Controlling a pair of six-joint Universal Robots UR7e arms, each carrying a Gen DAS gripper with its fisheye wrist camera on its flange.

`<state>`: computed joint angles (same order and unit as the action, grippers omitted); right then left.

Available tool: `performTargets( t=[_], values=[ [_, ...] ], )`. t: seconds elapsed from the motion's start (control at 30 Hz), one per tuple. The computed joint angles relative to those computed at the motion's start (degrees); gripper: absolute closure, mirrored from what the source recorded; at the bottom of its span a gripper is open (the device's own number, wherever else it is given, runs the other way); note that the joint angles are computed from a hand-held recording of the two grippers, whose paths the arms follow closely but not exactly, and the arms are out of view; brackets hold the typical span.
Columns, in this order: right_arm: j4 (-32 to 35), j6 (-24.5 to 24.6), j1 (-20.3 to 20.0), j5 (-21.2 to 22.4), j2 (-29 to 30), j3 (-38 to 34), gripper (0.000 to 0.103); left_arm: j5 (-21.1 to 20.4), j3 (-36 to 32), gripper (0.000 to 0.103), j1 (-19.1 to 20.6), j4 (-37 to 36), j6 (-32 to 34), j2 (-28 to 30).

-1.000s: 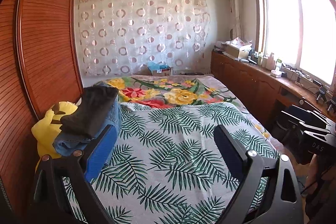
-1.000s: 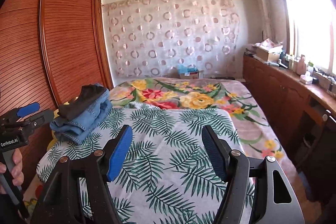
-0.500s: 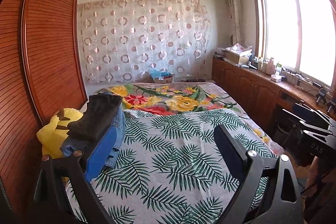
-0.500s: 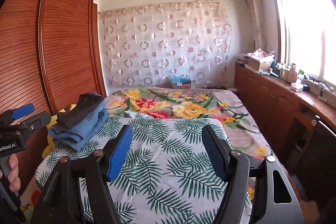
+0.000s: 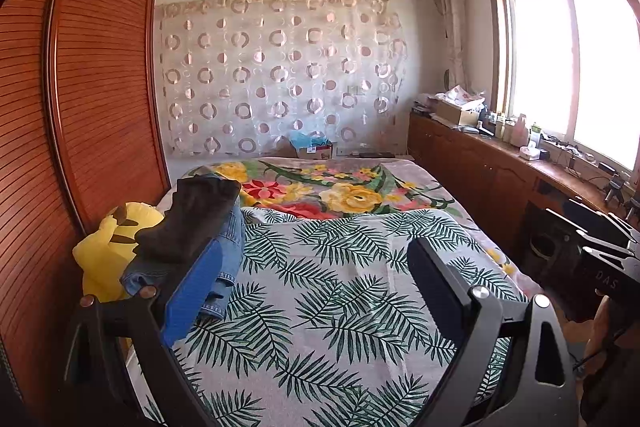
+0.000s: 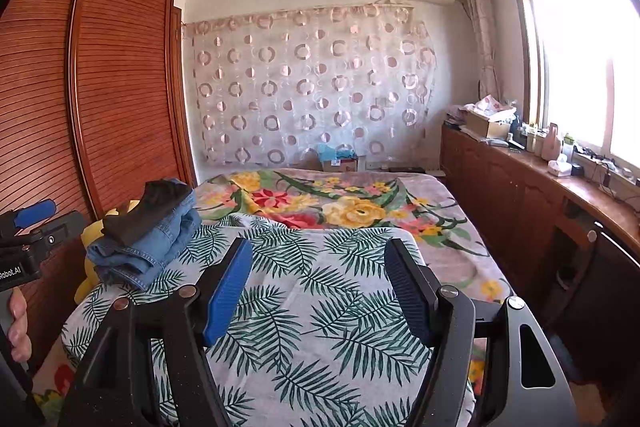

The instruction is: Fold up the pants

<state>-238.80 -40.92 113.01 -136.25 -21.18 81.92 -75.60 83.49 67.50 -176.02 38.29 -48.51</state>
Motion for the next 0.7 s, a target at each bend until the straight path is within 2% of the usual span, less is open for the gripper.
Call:
performTargets(
  t=[0.7],
  values=[
    [0.3, 0.4, -0.5, 0.6, -1.6, 1.8, 0.033, -0.6, -0.3, 0.009, 0.5, 0.4, 0.2, 0.4]
  ],
)
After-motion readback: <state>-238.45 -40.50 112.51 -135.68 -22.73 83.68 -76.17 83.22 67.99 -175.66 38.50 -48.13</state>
